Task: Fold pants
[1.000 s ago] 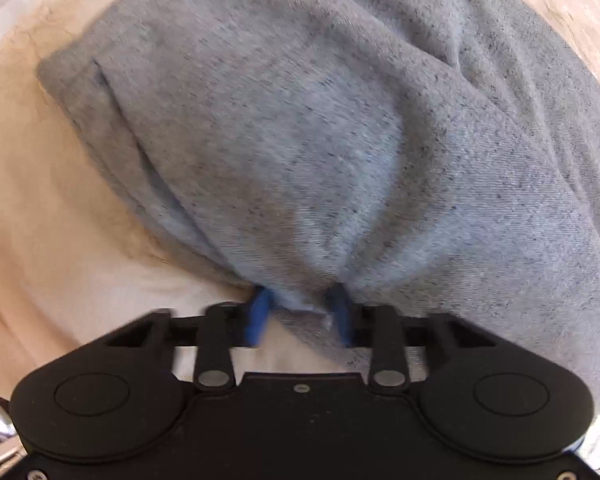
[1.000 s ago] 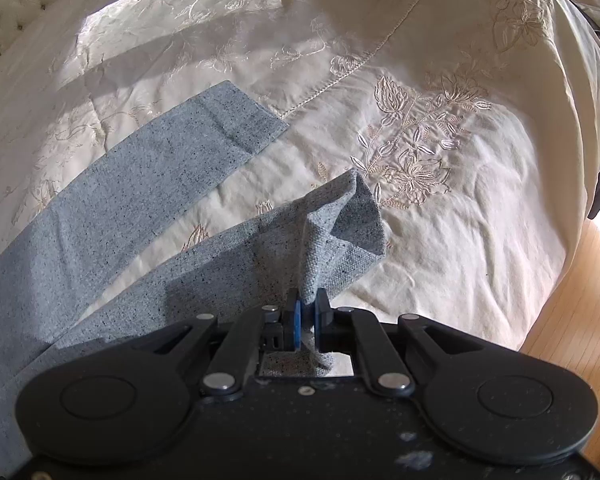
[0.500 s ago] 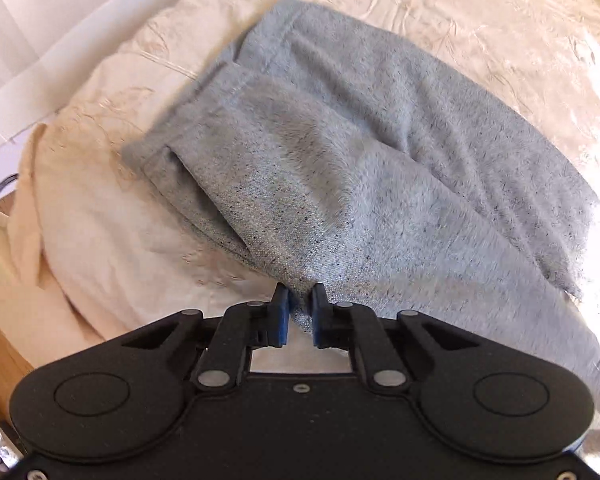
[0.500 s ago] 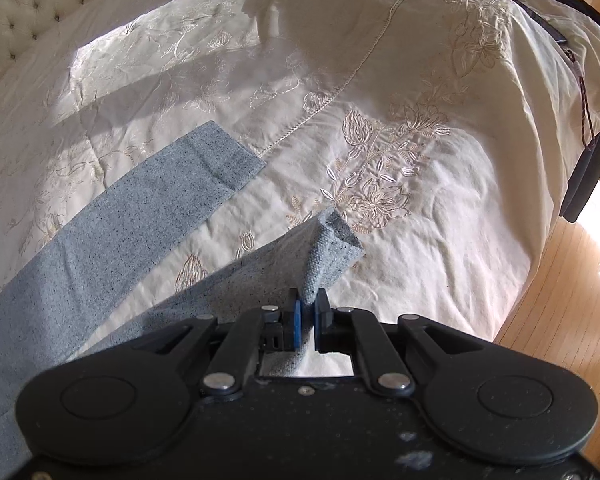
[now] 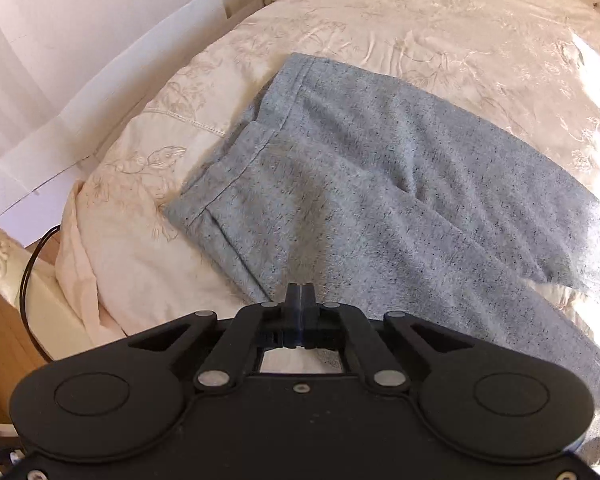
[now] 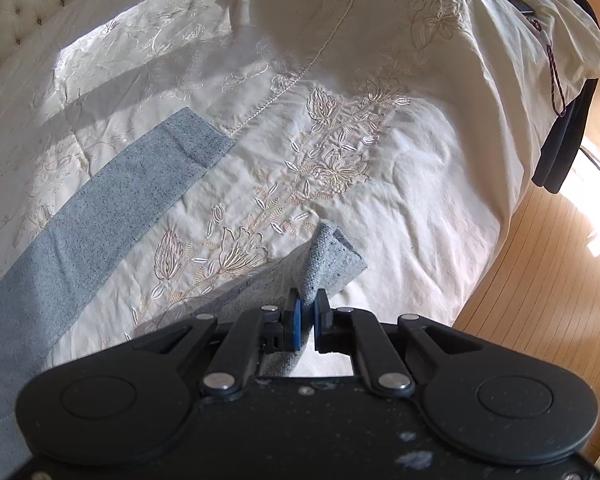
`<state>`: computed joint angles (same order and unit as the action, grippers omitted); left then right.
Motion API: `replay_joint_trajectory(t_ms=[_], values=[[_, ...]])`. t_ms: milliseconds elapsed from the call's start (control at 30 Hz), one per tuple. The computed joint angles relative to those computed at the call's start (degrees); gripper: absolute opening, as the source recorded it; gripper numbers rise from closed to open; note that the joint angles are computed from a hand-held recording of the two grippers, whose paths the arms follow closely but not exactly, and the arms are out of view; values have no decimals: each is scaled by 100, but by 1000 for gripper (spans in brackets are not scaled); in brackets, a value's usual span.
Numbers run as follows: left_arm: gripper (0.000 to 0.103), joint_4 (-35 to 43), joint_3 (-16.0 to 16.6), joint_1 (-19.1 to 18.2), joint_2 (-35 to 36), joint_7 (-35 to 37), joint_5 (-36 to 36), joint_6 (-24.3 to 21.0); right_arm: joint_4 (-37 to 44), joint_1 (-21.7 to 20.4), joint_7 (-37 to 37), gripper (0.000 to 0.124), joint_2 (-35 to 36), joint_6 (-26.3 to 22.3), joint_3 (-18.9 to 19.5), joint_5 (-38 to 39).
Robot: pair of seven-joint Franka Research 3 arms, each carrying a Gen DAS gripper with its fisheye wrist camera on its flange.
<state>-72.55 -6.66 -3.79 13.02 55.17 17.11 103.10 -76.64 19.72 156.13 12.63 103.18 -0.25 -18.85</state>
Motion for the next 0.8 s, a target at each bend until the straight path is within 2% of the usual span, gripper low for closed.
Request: replay_joint_trajectory(t_ms=[133,200,300,467,600,667,800], values=[[10,-65,-54,288,58,279,-954,227,376,37,-38,7,272,35,-44,-99],[12,-209,-70,349,38,379,-1214,251,529,68,-14,7,376,55,-82,-138],[15,-570,-93,355,-116,465,-1374,349,749,101,-100,7,526,-12,-127,-142],[33,-966,-105,319,-274,362,-1589,401,852,119,-279,7,606,-113,-180,-82],[37,-1203,-95,305,-319,160,-1696,487,842,111,-353,7,612,-122,-199,-33],[42,-1216,-94,311,-267,120,-1753,464,855,103,-401,7,622,-114,-204,-15],[43,-1232,-88,302,-210,-89,-1767,301,910,88,-441,7,666,-107,-219,20]])
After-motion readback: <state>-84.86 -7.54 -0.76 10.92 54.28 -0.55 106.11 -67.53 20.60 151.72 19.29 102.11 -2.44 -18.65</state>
